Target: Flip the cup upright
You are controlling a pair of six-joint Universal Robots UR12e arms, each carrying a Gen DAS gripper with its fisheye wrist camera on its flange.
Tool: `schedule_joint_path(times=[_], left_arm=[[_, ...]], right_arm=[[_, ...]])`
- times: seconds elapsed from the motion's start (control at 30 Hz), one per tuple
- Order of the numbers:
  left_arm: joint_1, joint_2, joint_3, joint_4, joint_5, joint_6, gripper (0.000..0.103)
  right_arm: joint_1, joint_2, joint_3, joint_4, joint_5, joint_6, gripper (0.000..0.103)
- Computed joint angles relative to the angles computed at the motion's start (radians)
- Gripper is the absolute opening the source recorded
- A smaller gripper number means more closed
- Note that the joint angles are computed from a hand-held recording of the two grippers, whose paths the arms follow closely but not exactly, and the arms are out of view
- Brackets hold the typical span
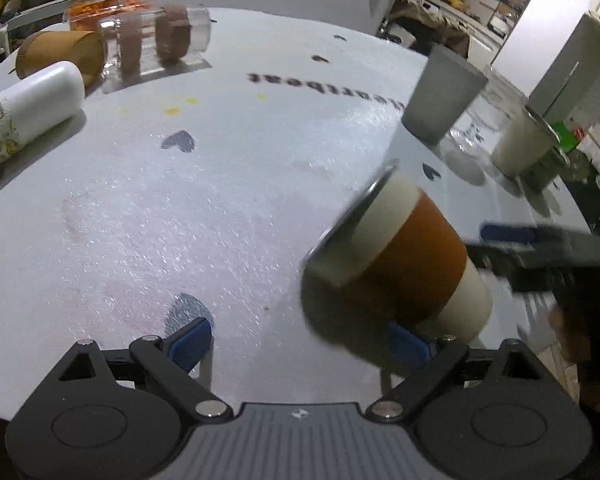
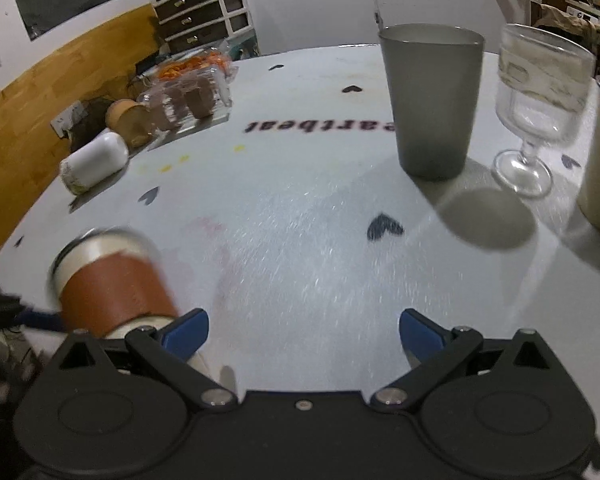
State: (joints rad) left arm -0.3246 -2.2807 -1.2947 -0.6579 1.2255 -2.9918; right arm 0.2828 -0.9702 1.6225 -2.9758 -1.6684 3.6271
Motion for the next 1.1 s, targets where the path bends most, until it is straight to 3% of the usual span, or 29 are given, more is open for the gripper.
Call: schedule_joint_path(times=[0.2, 0.37, 0.47, 0.5, 0.6, 0.7, 0.8, 0.93, 1.1], left_arm=[[0.000, -0.005, -0.007, 0.063, 0.027, -0.026, 0.095], [0.008, -0.007, -0.020, 0.100, 0.013, -0.035, 0.095], [0.014, -0.005, -0.030, 0.116, -0.004, -0.042, 0.095], [0.015, -0.004, -0.033, 0.123, -0.006, -0.044, 0.095], [0.018, -0.001, -0.043, 0.139, -0.018, -0.048, 0.095], [0.020, 0.000, -0.051, 0.152, -0.034, -0.040, 0.095], [0.020, 0.000, -0.057, 0.163, -0.044, -0.023, 0.095], [0.024, 0.001, -0.064, 0.175, -0.058, -0.017, 0.095], [0.029, 0.000, -0.065, 0.176, -0.084, -0.014, 0.095]], right_arm=[[0.030, -0.009, 0.024, -0.030, -0.065, 0.005, 0.102], [0.034, -0.016, 0.043, -0.055, -0.036, -0.004, 0.102], [0.042, -0.023, 0.045, -0.038, -0.117, 0.059, 0.100], [0.036, -0.028, 0.053, -0.056, -0.108, 0.087, 0.099], [-0.007, -0.042, 0.081, -0.151, 0.057, 0.212, 0.099], [-0.038, -0.030, 0.057, -0.180, 0.187, 0.284, 0.099], [-0.046, -0.008, -0.023, -0.045, 0.244, 0.266, 0.099], [-0.064, 0.027, -0.129, 0.130, 0.381, 0.188, 0.099], [-0.056, 0.059, -0.226, 0.297, 0.381, 0.135, 0.099]])
